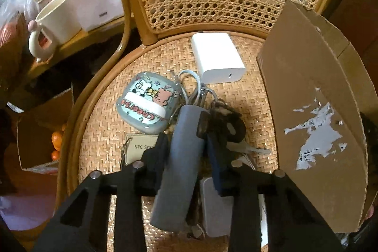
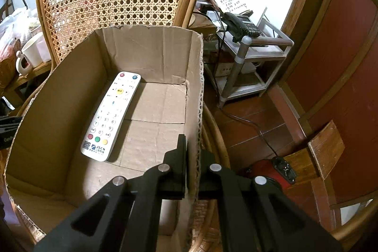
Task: Organize rigid objects
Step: 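Grasp the grey power bank with cable loop using the left tool, then lift the grey power bank into the box and open the left tool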
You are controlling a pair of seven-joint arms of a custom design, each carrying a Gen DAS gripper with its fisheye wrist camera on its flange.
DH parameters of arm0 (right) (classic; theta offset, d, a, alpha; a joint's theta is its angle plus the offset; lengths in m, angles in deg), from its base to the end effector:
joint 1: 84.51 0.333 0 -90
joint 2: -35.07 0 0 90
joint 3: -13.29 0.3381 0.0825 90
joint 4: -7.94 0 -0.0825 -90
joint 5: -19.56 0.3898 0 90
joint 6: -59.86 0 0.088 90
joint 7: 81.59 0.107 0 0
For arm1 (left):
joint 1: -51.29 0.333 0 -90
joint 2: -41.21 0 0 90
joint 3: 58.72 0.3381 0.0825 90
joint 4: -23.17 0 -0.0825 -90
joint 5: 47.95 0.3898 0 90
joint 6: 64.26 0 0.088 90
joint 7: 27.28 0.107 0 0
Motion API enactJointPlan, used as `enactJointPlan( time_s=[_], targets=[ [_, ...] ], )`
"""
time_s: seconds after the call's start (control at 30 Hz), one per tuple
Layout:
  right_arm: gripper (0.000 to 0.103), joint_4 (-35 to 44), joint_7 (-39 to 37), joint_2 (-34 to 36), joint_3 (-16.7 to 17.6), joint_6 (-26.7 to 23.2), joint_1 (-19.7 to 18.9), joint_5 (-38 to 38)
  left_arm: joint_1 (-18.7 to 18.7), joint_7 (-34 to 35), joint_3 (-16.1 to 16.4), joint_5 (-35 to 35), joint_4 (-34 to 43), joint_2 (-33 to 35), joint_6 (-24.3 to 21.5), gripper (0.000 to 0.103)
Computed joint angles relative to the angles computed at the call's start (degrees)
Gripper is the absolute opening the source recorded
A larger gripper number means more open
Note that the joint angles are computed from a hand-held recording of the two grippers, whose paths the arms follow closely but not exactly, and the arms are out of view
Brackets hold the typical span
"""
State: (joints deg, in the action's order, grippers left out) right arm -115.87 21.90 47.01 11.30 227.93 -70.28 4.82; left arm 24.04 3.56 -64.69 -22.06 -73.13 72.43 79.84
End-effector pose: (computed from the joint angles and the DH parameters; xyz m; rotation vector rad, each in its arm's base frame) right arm 0.5943 0.1464 0.3802 -2.0909 1.6792 -0.5609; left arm 0.6058 -0.3884 0.3312 -2.1594 1.8631 -0.4295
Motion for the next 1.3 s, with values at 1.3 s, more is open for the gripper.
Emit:
enactJointPlan(
  time_s=[1.3],
  targets=[
    [0.006,0.3,-0.2,0.2,0.0,-0.3,-0.1,0.1,-1.7,-30.5,-1.3,30.3,-9.4,-14.8,-4.3,0.026]
  ],
)
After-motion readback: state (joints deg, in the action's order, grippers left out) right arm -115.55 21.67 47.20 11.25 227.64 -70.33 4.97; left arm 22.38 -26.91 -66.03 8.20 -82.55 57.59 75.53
